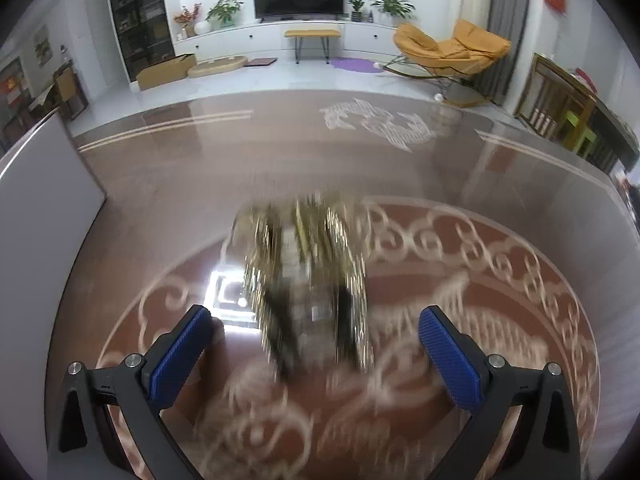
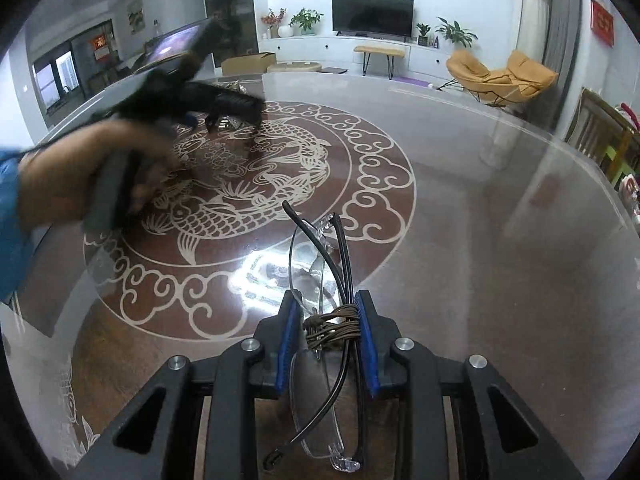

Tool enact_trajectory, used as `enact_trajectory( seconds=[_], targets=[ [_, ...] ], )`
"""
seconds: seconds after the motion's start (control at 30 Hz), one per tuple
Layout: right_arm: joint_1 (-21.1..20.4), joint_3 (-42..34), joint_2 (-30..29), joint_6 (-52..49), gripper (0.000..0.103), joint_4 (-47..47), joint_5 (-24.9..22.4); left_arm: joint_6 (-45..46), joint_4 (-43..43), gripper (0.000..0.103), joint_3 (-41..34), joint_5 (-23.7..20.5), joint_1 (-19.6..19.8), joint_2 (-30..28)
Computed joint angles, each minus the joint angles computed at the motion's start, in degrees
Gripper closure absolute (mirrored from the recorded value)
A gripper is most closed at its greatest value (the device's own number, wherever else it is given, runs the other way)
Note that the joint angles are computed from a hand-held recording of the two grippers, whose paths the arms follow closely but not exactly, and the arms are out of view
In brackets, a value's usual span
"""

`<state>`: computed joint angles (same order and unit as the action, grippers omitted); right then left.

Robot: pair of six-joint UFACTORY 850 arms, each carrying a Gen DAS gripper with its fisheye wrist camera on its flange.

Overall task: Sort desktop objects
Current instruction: 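Grasp the gold ornament with the left gripper while the right grasps the eyeglasses, then carry the ornament and eyeglasses into the bin and open both grippers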

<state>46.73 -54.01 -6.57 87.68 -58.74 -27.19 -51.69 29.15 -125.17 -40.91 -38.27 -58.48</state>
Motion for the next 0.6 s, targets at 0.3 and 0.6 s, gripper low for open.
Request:
enact_trajectory(
  seconds=[0.3, 0.6],
  targets=[
    [1.16, -0.58, -0.62, -0.06, 0.074, -0.3, -2.46, -1.67, 5.33, 0.048, 7.58, 6.41, 0.38, 4.6],
    [0.96, -0.06, 0.05, 0.18, 0.074, -0.17, -1.69, -23.46, 20.2, 0.049, 44.36, 18.63, -1.96, 29.37]
  ],
)
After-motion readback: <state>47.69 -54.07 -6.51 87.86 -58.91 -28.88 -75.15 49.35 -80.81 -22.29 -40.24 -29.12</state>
